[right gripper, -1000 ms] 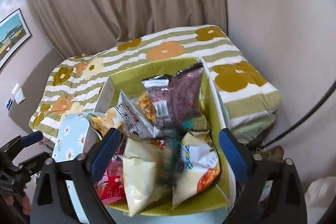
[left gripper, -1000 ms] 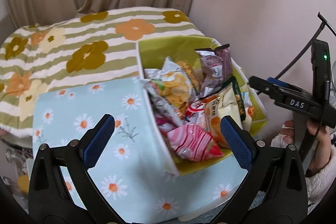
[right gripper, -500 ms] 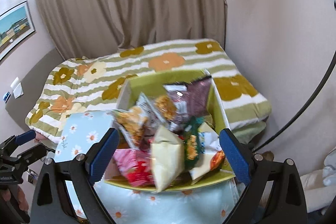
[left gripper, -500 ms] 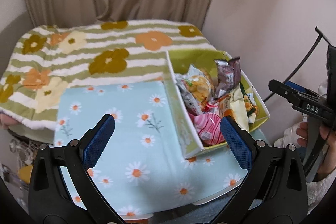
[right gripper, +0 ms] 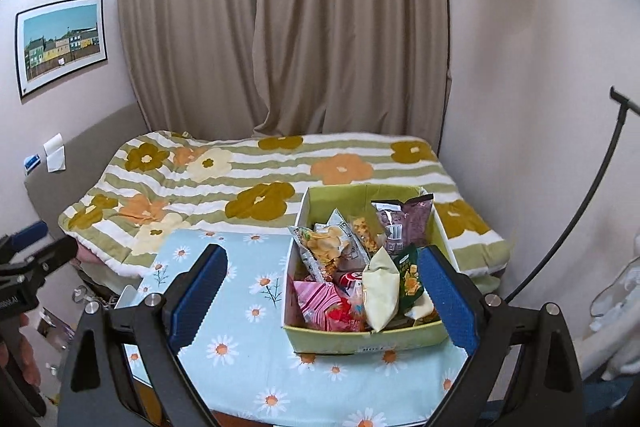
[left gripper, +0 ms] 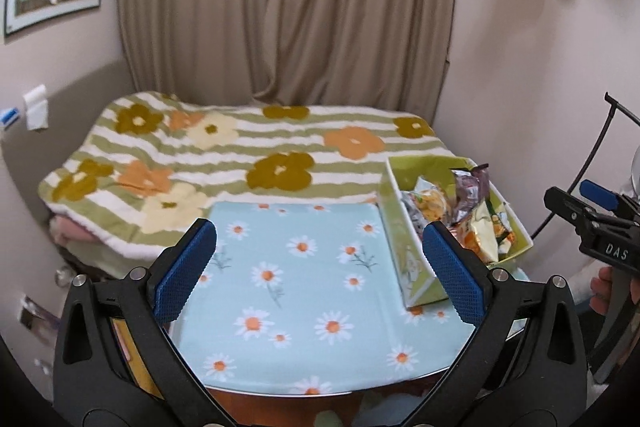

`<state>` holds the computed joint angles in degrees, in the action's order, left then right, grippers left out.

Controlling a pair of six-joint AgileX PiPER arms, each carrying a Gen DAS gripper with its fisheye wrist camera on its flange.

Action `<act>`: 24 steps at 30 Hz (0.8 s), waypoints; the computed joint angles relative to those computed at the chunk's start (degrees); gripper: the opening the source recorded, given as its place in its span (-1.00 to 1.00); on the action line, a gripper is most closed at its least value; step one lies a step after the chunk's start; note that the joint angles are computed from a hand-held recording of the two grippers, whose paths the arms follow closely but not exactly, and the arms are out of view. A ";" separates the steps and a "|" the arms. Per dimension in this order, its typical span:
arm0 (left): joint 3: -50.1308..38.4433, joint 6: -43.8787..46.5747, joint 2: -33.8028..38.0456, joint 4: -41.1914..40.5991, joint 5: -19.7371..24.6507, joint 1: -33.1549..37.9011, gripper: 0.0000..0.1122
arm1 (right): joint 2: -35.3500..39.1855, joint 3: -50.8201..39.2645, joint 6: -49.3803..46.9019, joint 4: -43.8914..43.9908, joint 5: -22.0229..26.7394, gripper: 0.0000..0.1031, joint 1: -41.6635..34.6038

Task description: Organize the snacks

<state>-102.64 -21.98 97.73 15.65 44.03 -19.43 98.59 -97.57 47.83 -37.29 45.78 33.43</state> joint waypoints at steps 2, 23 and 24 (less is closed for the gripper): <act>3.49 -1.82 -2.14 2.10 -1.55 -0.25 0.82 | -0.57 1.42 2.91 -2.99 0.68 0.85 2.03; 7.42 -0.88 -4.27 1.43 -5.55 -1.55 0.82 | -3.62 6.64 12.91 -11.17 3.22 0.86 4.98; 7.23 -0.93 -4.09 1.48 -5.50 -1.60 0.82 | -3.55 6.53 12.98 -11.11 3.23 0.86 4.99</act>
<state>-95.41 -22.91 93.64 17.13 38.53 -21.02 95.04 -91.04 60.81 -48.40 49.01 38.42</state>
